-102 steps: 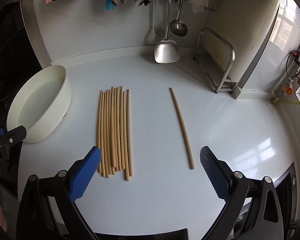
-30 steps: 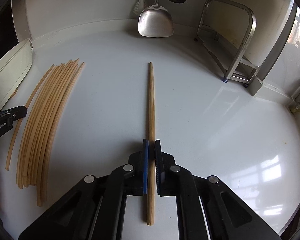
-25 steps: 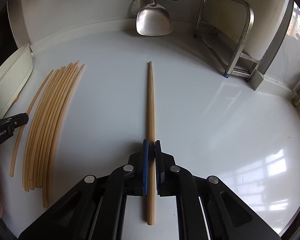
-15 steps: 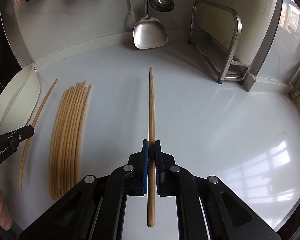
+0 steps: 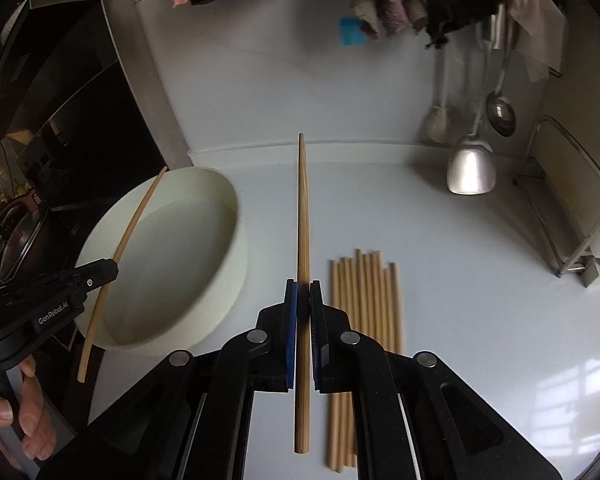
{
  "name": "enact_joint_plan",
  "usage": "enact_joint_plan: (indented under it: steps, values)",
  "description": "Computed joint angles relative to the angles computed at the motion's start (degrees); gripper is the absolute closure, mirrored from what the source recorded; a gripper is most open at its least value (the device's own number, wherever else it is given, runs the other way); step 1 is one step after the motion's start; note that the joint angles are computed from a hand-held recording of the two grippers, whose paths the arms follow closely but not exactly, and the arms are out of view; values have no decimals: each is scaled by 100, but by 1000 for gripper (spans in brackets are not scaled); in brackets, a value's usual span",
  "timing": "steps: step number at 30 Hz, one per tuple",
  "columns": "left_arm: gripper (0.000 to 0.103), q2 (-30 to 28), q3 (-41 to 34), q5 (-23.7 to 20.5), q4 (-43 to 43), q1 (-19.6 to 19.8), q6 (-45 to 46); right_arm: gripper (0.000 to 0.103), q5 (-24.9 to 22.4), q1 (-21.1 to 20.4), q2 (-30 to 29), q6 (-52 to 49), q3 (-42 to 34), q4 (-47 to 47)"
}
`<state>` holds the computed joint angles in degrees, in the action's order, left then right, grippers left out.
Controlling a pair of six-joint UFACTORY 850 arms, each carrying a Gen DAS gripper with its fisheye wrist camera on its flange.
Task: Organize utensils
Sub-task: 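Carry the held chopsticks with both tools over the white basin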
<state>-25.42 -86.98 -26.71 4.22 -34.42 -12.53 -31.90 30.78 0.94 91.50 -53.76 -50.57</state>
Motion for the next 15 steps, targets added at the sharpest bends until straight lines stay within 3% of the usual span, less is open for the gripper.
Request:
enact_joint_plan:
  steps: [7,15]
  values:
    - [96,-576,-551,-255,-417,543,808,97,433,18,-1594,-1368,-1593,1039]
    - [96,-1218,-1152,-770,-1004,760,1585,97,44,-84,-2802,-2994,-2819,2780]
